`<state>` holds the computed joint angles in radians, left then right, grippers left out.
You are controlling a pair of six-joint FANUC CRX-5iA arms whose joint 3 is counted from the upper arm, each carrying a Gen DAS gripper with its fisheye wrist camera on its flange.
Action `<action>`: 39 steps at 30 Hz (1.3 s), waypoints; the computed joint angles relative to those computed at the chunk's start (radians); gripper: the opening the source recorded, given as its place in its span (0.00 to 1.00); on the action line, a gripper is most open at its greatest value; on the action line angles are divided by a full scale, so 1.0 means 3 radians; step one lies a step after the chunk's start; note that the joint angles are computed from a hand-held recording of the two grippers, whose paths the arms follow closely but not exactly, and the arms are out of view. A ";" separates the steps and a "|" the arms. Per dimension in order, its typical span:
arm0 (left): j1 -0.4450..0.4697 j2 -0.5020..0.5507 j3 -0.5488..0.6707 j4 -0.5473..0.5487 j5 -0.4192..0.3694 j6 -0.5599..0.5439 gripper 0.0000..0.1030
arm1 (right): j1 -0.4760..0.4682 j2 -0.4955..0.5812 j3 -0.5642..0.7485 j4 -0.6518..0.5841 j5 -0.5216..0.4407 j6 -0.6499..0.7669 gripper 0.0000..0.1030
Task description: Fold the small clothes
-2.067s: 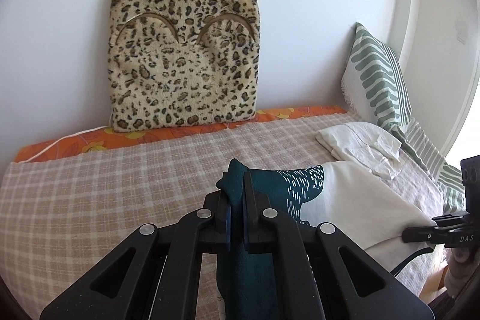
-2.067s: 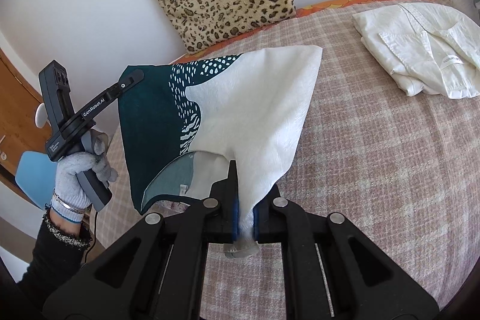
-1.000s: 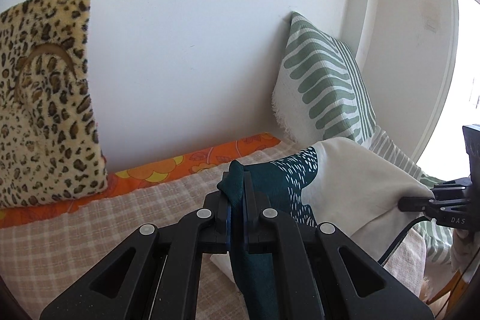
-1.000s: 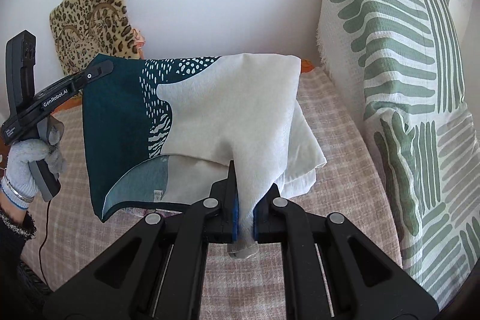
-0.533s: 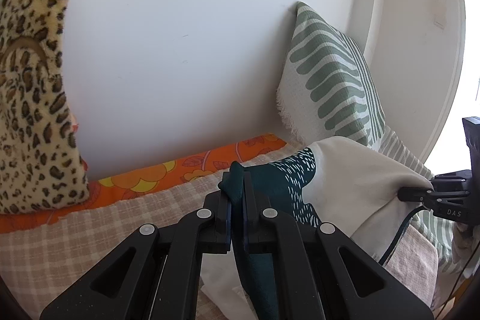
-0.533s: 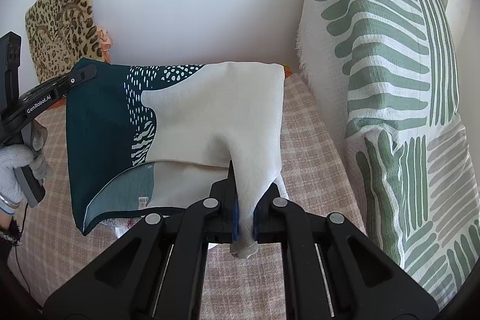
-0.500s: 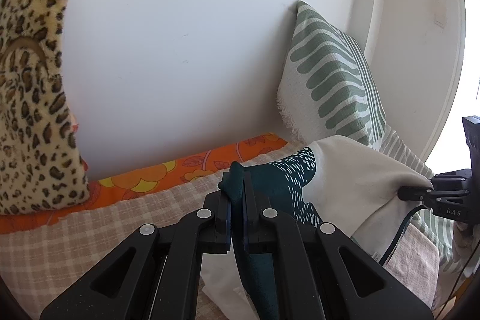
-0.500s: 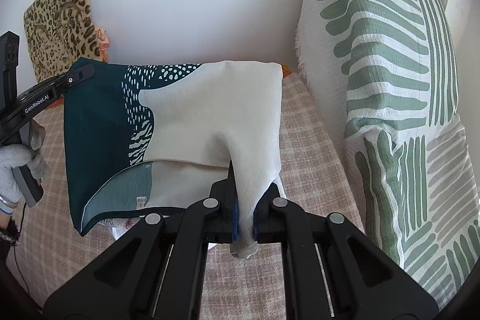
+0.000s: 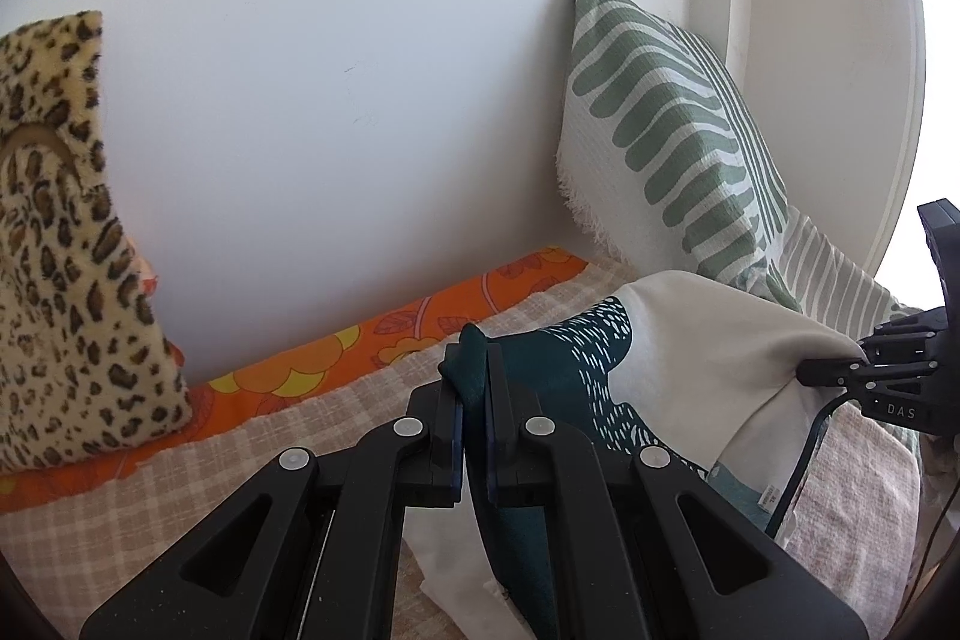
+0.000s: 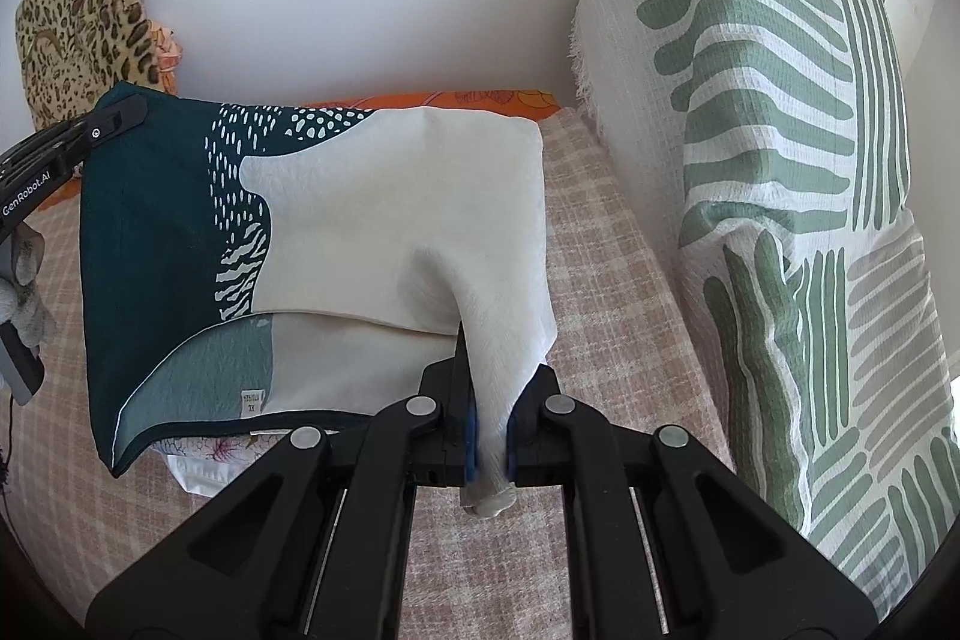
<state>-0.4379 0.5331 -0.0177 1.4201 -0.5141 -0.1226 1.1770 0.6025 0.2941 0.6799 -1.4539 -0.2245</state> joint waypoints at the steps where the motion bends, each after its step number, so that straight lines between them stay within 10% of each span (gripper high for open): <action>1: 0.0002 0.0003 0.0010 -0.0014 -0.0004 0.0016 0.03 | -0.0001 -0.0003 -0.0003 -0.0003 0.0001 -0.0003 0.07; 14: 0.0018 -0.0009 0.0032 -0.0243 0.0172 0.0194 0.18 | -0.0014 0.0056 0.0088 -0.0126 -0.0070 -0.0004 0.07; 18: 0.0040 -0.0065 -0.0023 -0.0172 0.0184 0.0144 0.45 | 0.0004 0.0093 0.0170 -0.0154 -0.0192 -0.0099 0.37; 39: 0.0465 -0.0760 -0.0599 -0.0376 -0.0395 0.0250 0.78 | 0.0397 0.0388 0.0853 0.0239 -0.0742 -0.0504 0.62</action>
